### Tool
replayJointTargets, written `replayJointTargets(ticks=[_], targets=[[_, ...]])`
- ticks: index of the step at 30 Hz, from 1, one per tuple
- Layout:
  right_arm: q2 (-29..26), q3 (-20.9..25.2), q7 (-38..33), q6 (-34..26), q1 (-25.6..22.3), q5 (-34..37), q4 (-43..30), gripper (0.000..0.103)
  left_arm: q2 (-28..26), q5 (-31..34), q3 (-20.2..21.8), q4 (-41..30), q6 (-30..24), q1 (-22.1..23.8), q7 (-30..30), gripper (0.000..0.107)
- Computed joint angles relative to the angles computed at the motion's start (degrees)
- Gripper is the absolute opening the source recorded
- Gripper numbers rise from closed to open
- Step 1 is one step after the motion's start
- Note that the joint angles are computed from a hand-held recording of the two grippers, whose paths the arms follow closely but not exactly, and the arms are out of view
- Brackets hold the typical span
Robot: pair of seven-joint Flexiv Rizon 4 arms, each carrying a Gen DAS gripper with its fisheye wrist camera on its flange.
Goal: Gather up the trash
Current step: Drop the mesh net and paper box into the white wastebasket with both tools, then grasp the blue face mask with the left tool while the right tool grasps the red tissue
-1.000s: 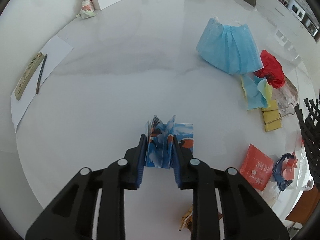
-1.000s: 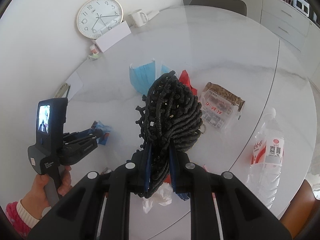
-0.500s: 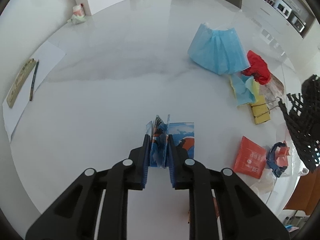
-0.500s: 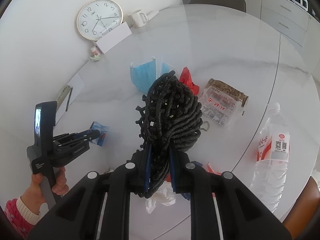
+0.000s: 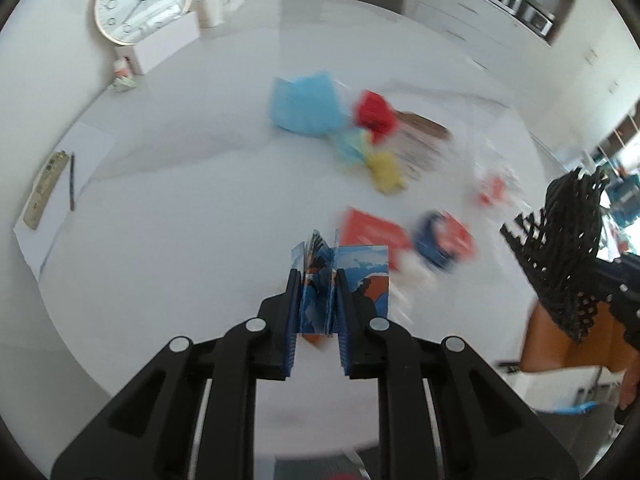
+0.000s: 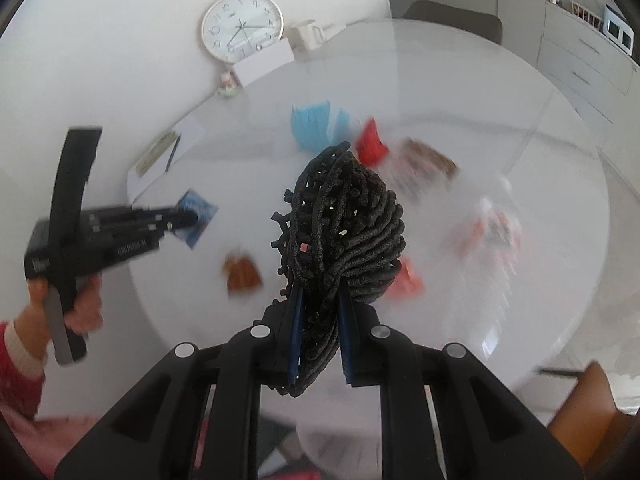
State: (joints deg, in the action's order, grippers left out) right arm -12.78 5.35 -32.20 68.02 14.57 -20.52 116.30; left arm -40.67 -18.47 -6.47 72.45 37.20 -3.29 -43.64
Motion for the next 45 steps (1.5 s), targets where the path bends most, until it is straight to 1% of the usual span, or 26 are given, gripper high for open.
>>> replayJointTargets(ticks=[2,4,5,6,8,10,12,14,16,17,19,20,22,24,25,28,29,32,33,35,36,37,39,41,43,45], targets=[[3.7,1.8,-0.2,-0.7,-0.1,1.8,3.9,0.017,4.3,-0.7,-0.7,6.2,0.2,0.5,2.2,0.017],[6.9,3.6,-0.8,-1.8,0.0,4.3,7.5,0.018,8.2,-1.4,-0.8,12.2,1.7,0.5,4.3,0.017],[8.3,4.6,-1.7,-1.9,0.0,6.5,9.4,0.018,10.4,-2.5,0.2,15.7,2.3,-0.4,5.5,0.017],[9.2,5.4,-2.6,-2.0,0.1,8.8,10.8,0.019,11.4,-2.1,-0.7,17.3,2.6,0.2,5.5,0.017],[10.2,6.8,-4.9,-1.1,0.6,14.1,13.8,0.019,13.7,-2.6,-0.3,20.9,2.2,-0.4,5.6,0.017],[10.1,7.3,-6.9,-1.1,1.2,17.3,15.2,0.019,15.7,-2.5,0.2,24.6,3.4,-1.2,5.7,0.017],[8.6,8.1,-9.9,1.0,1.9,20.9,16.5,0.020,17.2,-2.3,0.6,27.2,4.4,-1.8,5.8,0.017],[7.1,8.3,-11.9,2.1,2.6,21.8,17.3,0.020,18.7,-2.2,0.9,29.6,5.1,-2.1,5.9,0.017],[4.8,9.1,-15.8,3.2,2.6,24.9,17.1,0.026,19.8,-1.8,1.2,31.5,5.9,-2.4,6.1,0.017],[3.9,9.1,-16.5,4.3,2.7,25.1,17.6,0.027,20.2,-1.3,1.4,32.3,6.4,-2.7,6.0,0.017],[1.8,10.3,-19.8,3.8,1.9,28.3,16.3,0.043,20.8,-0.9,1.6,33.2,6.1,-2.8,6.0,0.017],[0.6,10.6,-21.1,4.2,1.7,29.4,16.0,0.046,20.9,-0.3,1.8,33.4,6.0,-3.0,5.9,0.017],[-0.2,10.0,-20.3,4.1,2.2,28.5,16.2,0.061,21.1,0.1,1.9,34.1,6.0,-3.1,5.9,0.017],[0.3,9.9,-19.8,4.5,2.1,28.5,16.6,0.066,21.1,0.8,1.9,34.6,6.3,-3.3,6.1,0.017],[1.1,9.5,-18.9,4.9,2.3,27.9,17.2,0.071,21.1,0.9,1.9,34.8,6.2,-3.3,6.2,0.017],[4.5,7.6,-14.4,5.4,2.9,24.4,19.6,0.078,20.8,1.5,1.9,35.0,5.0,-3.4,6.5,0.017],[5.5,6.9,-12.5,5.4,3.0,22.6,20.2,0.079,20.7,1.9,1.8,35.2,4.5,-3.5,6.9,0.017],[9.2,4.7,-4.9,5.5,2.9,15.1,22.3,0.083,20.8,2.8,1.6,35.6,2.5,-3.8,8.5,0.019],[10.4,4.3,-2.4,5.4,2.4,12.6,22.8,0.085,20.9,3.1,1.6,35.9,2.5,-4.1,8.8,0.022],[11.9,3.8,0.8,4.8,1.1,8.9,22.7,0.086,20.9,4.7,1.6,36.0,1.3,-4.8,9.1,0.045],[12.3,3.6,1.9,5.5,0.3,7.3,23.3,0.086,20.8,5.4,1.7,35.9,0.8,-5.2,9.0,0.054],[13.2,3.5,2.7,5.4,-0.4,5.9,23.6,0.086,20.9,6.1,1.7,36.0,0.6,-5.6,8.8,0.067],[13.1,3.3,3.8,5.7,-1.7,3.2,23.4,0.086,22.0,5.9,1.3,37.4,2.4,-6.0,10.2,0.075],[13.7,3.2,4.8,5.6,-2.7,1.0,23.8,0.086,22.8,5.9,1.2,38.1,3.5,-6.5,10.8,0.088],[13.8,3.2,5.1,5.4,-3.5,0.0,23.7,0.086,23.3,6.1,1.3,38.4,5.3,-7.0,10.5,0.091],[13.9,3.0,5.7,5.3,-4.2,-1.6,23.6,0.086,23.3,6.6,1.4,37.7,5.4,-7.3,9.2,0.091]])
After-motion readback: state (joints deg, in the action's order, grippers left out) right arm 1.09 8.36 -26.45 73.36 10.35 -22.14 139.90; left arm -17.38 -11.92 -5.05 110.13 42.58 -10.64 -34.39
